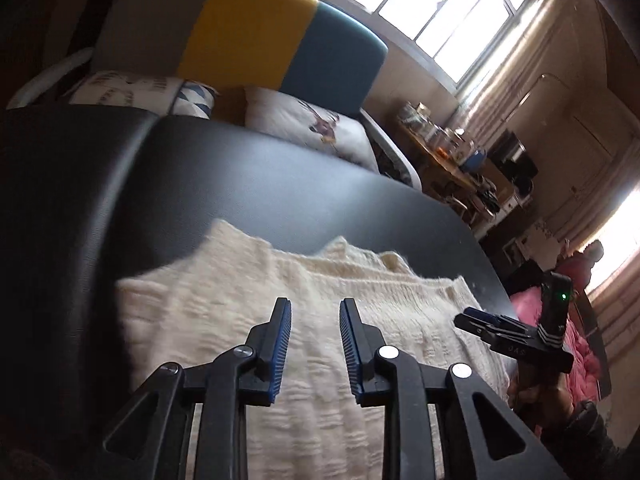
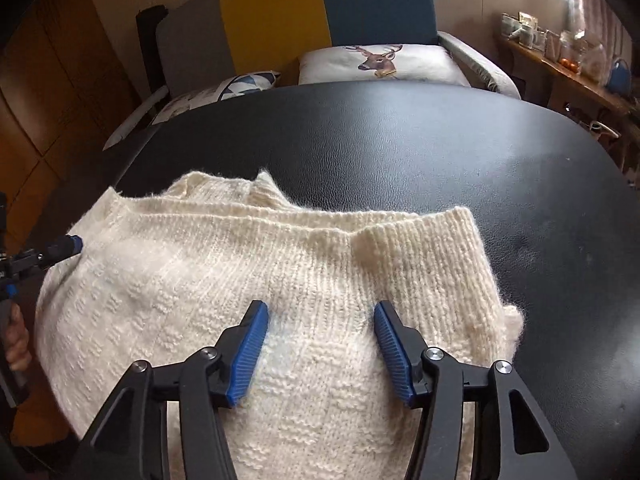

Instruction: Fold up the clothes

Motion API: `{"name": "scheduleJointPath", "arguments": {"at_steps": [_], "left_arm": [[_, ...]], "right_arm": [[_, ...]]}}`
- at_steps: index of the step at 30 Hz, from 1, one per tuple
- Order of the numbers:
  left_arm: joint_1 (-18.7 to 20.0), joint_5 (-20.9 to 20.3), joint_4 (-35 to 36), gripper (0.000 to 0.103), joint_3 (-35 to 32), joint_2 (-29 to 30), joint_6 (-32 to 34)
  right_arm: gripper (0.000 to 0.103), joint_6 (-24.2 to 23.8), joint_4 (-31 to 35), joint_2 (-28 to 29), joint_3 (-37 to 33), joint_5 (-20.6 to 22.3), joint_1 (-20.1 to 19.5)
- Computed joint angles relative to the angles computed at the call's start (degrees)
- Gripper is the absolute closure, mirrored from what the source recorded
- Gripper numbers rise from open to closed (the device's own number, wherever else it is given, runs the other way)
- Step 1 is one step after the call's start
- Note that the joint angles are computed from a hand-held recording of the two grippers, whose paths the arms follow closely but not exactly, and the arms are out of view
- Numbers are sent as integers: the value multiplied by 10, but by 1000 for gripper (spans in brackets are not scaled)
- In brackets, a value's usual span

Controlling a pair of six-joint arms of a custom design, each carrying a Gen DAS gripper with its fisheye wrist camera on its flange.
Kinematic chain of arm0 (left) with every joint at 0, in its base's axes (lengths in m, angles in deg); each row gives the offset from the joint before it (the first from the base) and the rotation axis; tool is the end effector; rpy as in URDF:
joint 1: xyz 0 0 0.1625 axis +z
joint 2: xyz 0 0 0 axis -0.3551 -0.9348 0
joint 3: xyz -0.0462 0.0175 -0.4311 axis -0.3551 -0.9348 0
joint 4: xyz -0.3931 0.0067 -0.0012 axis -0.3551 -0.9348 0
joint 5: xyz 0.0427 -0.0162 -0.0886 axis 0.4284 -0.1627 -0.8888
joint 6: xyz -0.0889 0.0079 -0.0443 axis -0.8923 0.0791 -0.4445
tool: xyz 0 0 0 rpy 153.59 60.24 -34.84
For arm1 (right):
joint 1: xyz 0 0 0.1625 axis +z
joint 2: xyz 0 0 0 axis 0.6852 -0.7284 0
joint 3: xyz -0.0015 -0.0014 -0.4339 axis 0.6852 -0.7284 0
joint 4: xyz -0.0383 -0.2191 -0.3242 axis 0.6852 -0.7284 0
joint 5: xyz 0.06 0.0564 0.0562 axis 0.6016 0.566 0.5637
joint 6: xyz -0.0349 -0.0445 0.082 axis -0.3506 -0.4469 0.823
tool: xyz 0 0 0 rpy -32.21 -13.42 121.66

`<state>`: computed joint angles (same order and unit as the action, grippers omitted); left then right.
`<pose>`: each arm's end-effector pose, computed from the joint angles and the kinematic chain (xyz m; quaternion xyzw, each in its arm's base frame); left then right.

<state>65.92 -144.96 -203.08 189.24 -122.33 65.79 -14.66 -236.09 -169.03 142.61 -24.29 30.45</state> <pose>-0.3080 -0.5489 0.0384 0.2040 0.9487 -0.2308 0.0709 -0.0499 -0.5280 0.3895 0.0520 -0.9009 0.3053 0.3041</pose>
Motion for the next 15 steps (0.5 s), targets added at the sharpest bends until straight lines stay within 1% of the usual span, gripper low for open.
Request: {"name": "scheduleJointPath", "arguments": {"at_steps": [1,2,3,4,5,8,11,12,13,15], "left_arm": [[7,8,1,76,10,-18,-3],[15,14,6,76,16,-35,-7],[29,10,15,74,20,-49,-17],[43,-3,21,72,28,-63,-35],[58,-20,28,72,35,-76,-52],[94,-86,31,69,55,-96,-85],[121,-157,8,65,65,-94,-102],[128,-176,4,60,62,-88,-111],[133,-190,1,57,59,-82,-119],[135,-196,5,55,49,-68,-124]], "right_arm": [[44,-2,-11,-7,7,12,4],[38,-5,-21,-13,15,26,8],[26,-7,-21,-18,18,36,14],[16,-9,-19,-22,21,46,20],[15,-11,-18,-23,24,49,27],[15,-8,2,-16,23,45,40],[15,8,16,-6,22,40,38],[15,19,26,-3,21,40,34],[15,29,36,0,19,40,29],[14,33,27,3,26,44,21]]}}
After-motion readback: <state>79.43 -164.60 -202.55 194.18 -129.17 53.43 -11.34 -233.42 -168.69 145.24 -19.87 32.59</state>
